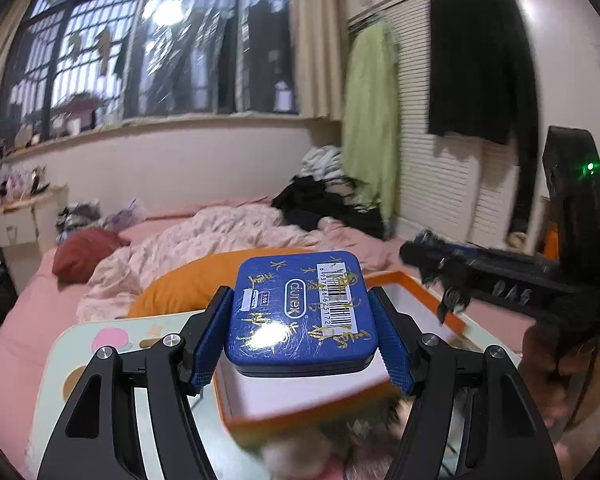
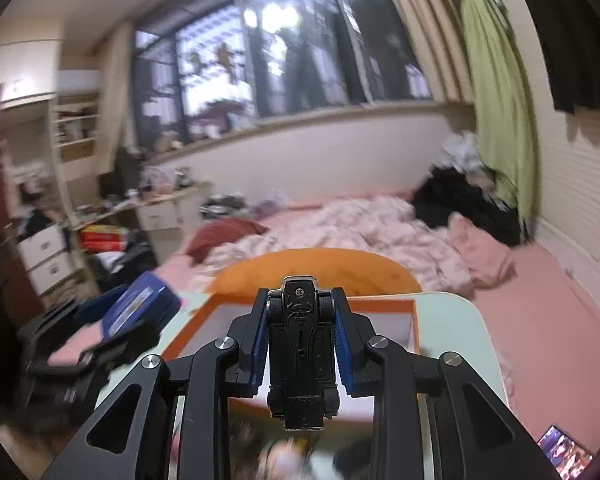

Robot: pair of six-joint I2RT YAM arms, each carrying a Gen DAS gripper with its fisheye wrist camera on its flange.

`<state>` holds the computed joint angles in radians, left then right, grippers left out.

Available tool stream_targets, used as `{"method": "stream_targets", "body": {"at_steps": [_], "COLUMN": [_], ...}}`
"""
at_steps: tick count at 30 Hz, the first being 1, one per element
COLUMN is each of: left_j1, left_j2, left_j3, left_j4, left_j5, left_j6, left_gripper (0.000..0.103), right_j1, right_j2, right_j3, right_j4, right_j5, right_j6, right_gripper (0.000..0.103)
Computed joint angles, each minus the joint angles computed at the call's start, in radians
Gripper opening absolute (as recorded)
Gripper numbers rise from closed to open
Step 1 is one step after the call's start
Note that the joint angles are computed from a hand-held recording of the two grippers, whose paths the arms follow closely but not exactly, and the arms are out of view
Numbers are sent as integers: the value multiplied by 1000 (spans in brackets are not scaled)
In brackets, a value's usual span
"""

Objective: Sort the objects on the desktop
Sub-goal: 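Lower the blue tin into the box with left tool while right tool drops the toy car in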

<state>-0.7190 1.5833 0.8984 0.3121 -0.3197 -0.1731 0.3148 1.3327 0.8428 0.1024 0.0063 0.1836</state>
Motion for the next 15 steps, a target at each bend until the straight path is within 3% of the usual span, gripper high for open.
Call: {"method": "stream_targets", "body": {"at_steps": [3, 6, 9, 11, 12, 15], "left_j1": [68, 105, 101, 81, 68, 28], "left_j2": [129, 170, 112, 48, 7, -109], "left_j3": [137, 150, 75, 28, -6, -101], "left_j4": [-124, -141, -96, -92, -88, -94], "left_j5": [77, 132, 136, 116, 103, 104], "left_j6": [-68, -131, -133, -121, -116, -89], "left_gripper": [68, 68, 69, 77, 83, 83], "right_j1": [3, -12, -4, 11, 10, 38], "right_j2": [213, 257, 170, 45, 6, -160], "right_j3": [170, 161, 62, -45, -73, -193], "right_j4": [-92, -73, 2, 69, 82, 96], "right_j5": [73, 34, 59, 79, 76, 70], "right_j6": [12, 28, 25, 12, 6, -22], "right_gripper": [29, 38, 60, 77, 80, 90]}}
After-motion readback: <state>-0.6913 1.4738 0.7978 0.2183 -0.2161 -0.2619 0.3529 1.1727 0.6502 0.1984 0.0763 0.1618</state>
